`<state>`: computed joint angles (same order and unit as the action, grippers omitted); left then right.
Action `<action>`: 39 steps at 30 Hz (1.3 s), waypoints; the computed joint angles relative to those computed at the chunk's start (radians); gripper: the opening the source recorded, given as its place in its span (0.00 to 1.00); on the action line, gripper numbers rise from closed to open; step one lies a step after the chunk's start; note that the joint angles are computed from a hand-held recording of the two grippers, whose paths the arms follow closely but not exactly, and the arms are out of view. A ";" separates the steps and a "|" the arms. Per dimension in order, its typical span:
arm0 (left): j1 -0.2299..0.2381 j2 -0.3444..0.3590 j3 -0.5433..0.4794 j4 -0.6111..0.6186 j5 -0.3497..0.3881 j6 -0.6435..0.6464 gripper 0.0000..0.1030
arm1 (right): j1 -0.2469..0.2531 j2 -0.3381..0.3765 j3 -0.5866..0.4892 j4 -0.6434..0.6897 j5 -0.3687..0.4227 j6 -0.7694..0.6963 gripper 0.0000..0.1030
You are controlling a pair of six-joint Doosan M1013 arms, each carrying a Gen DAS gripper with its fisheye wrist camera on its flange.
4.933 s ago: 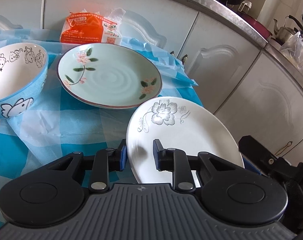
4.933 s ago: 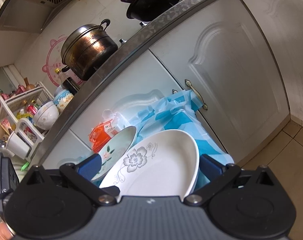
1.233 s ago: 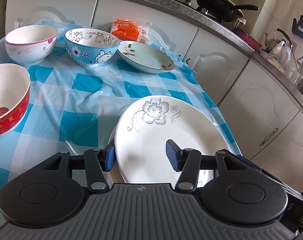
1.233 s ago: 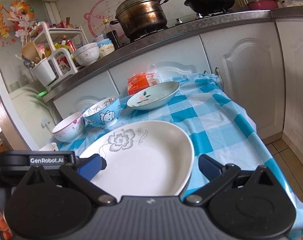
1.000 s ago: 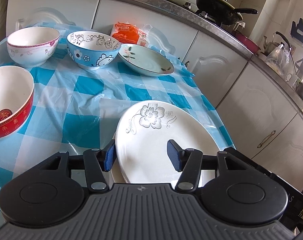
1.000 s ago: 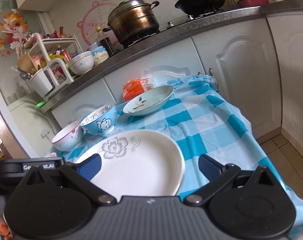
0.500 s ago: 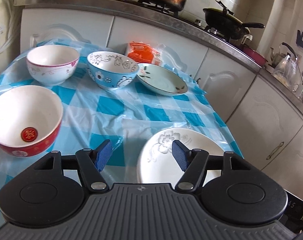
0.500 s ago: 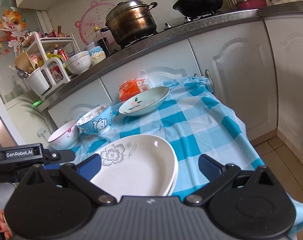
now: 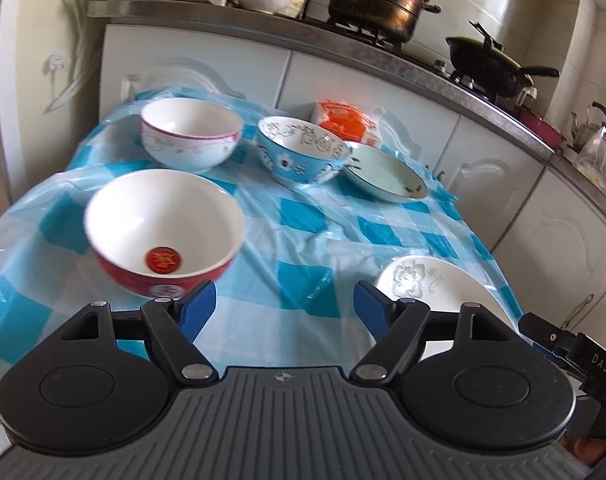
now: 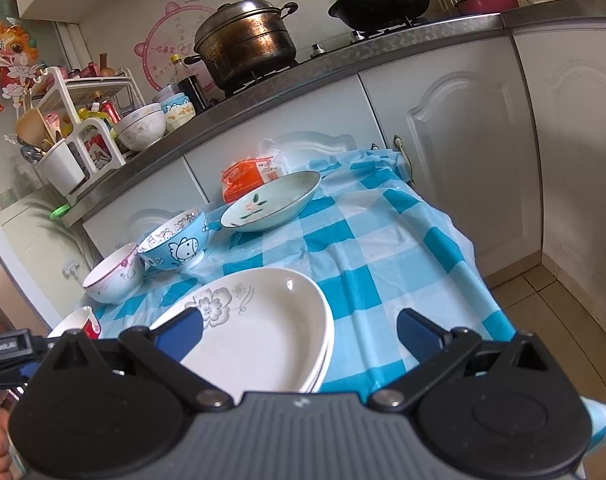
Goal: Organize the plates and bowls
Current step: 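Withdraw the left tool and move it to the pale green plate, then close the left tool on the rim of the pale green plate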
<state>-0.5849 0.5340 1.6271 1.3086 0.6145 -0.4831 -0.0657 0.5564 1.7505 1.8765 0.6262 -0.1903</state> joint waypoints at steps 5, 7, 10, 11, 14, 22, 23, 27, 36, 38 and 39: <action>0.006 -0.031 0.039 0.025 0.022 -0.060 0.92 | 0.007 -0.001 -0.004 -0.012 -0.011 0.015 0.99; 0.009 -0.037 0.045 0.027 0.027 -0.068 0.93 | 0.010 0.000 -0.008 -0.028 -0.017 0.034 0.99; 0.015 -0.040 0.042 0.032 0.021 -0.071 0.94 | 0.017 -0.003 -0.012 -0.042 -0.039 0.054 0.99; 0.018 -0.040 0.039 0.035 0.019 -0.069 0.94 | 0.018 -0.003 -0.014 -0.045 -0.042 0.059 0.99; 0.027 -0.031 0.017 0.031 0.008 -0.040 0.94 | 0.020 -0.001 -0.024 -0.058 -0.051 0.079 0.99; 0.062 0.010 -0.082 0.012 -0.046 0.068 0.95 | 0.021 0.024 -0.088 -0.146 -0.048 0.217 0.99; 0.066 0.019 -0.101 0.000 -0.047 0.097 0.95 | 0.022 0.030 -0.100 -0.159 -0.045 0.236 0.99; 0.086 0.067 -0.193 -0.045 -0.067 0.206 0.95 | 0.026 0.056 -0.154 -0.200 -0.038 0.293 0.99; 0.125 0.206 -0.437 -0.264 -0.081 0.570 0.95 | 0.023 0.160 -0.326 -0.252 0.029 0.479 0.99; 0.133 0.242 -0.499 -0.325 -0.073 0.667 0.95 | 0.022 0.195 -0.381 -0.265 0.058 0.536 0.99; 0.137 0.264 -0.538 -0.364 -0.062 0.724 0.95 | 0.021 0.214 -0.411 -0.276 0.078 0.564 0.99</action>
